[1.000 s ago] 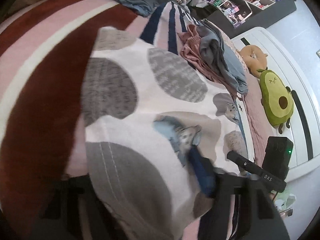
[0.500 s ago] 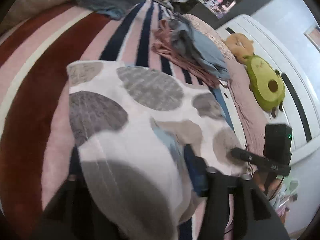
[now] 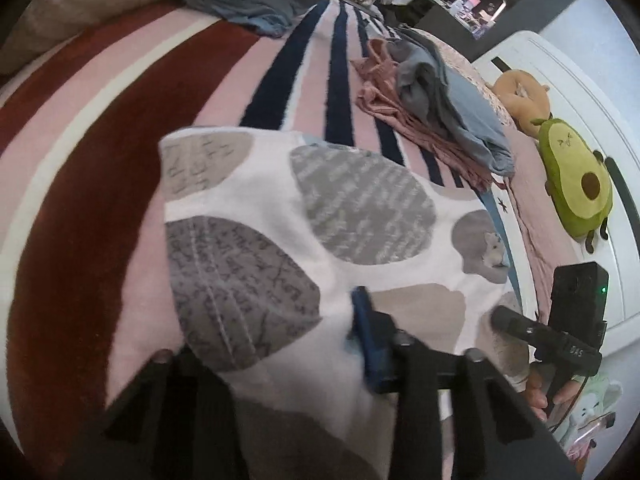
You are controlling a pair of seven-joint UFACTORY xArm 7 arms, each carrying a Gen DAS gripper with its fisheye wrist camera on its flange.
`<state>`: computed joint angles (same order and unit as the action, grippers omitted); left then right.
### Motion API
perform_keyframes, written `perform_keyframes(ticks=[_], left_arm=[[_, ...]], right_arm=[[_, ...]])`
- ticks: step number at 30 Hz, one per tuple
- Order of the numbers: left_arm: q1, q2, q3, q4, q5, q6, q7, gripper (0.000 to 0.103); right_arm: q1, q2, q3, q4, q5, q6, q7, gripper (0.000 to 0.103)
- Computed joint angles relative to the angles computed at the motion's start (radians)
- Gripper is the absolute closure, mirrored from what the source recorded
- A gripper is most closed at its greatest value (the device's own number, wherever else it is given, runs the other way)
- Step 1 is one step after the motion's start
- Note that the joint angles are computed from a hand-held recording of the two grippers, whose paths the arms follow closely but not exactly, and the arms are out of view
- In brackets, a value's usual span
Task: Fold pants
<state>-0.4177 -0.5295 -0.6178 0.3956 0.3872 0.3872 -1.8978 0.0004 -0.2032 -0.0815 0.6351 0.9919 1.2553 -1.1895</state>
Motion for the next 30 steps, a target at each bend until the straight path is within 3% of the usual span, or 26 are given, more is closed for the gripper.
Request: perform_keyframes(ticks=[6,15,21,24,30], left_arm=[[-0.008,0.051,-0.067,0.178,0.072,0.294,0.007,0.087],[-0.092,0.159,-0.104,0.398,0.214,0.600,0.000,0.089],[-0.149,0.236,-0.061,0.472,0.274,0.660,0.011,0.089],[-0.182,0.225,0.004,0.480,0.280,0.618,0.041,0.090],[-0.162,0.257,0.085,0.645,0.338,0.673,0.237,0.090]], right_arm=[[0.025,-0.133,-0.007,-0.074,0.013,-0.046,-0.023,0.071],[0.039,-0.288,-0.066,-0.120,0.004,0.019,-0.031,0.073],[0.050,-0.287,-0.071,-0.115,-0.001,0.008,-0.009,0.074],[0.051,-0.284,-0.079,-0.084,0.001,0.012,0.010,0.074],[0.054,-0.208,-0.097,0.098,0.055,0.050,0.051,0.075]])
